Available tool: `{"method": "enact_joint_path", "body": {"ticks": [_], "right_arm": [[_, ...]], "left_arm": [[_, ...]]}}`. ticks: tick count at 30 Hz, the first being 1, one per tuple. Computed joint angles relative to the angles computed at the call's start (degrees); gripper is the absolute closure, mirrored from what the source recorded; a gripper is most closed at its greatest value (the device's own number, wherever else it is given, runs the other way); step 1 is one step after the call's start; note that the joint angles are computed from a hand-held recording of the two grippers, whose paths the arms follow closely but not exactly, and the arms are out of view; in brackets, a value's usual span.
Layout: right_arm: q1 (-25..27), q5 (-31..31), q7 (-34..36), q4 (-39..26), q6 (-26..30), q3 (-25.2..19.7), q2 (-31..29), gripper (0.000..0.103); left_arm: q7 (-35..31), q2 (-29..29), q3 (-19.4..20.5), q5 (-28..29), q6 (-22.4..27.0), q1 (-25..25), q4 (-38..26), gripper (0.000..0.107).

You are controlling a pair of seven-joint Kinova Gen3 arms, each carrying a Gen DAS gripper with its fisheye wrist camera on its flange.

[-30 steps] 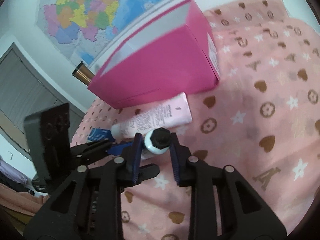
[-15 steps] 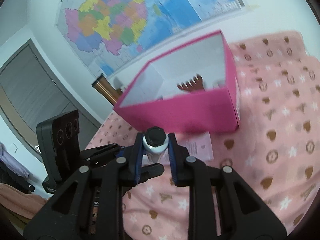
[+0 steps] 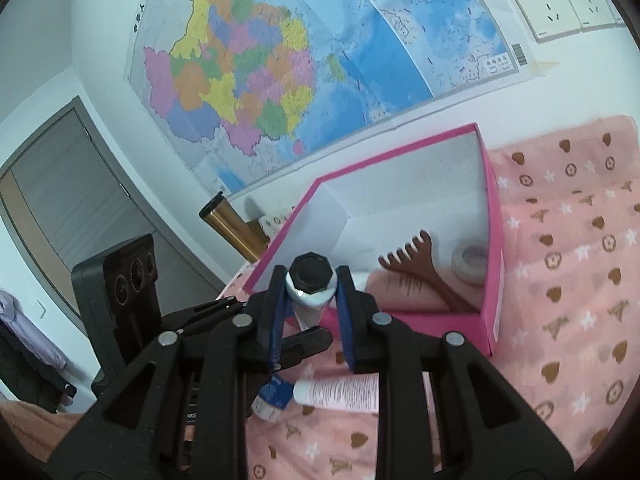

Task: Organize rigid objects
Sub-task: 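Carry the white tube into the magenta box and release it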

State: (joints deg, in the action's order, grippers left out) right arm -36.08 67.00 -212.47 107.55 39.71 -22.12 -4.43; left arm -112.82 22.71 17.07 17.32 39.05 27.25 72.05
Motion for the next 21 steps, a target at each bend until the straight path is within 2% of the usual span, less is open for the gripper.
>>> {"method": "enact_joint_path", "body": {"ticks": [7,13,16,21], "right_arm": [[3.11,0.63,-0.58,1.01,-6.26,2.48,-0.1,0.077],[5.05,-2.25,1.85,1.22,-9.2,3.5,0.58,0.077],[5.77,-5.27,4.42,1.29,-10.42,4.3,1.09,0.077],[6.17,-13.76,13.69,-0.22,-9.24,5.47,2.47,0.077]], "left_arm": [[4.15,3.62,-2.18,-3.6,3.76,2.39,-6.86,0.058],[6.88,6.21,-3.47,-6.52,6.06,4.19,-10.68,0.059],[8.14,7.35,-4.14,-8.09,7.26,5.23,-12.35,0.059],[9.56,8.17,-4.78,-9.93,8.12,6.26,-13.53,0.059]]}}
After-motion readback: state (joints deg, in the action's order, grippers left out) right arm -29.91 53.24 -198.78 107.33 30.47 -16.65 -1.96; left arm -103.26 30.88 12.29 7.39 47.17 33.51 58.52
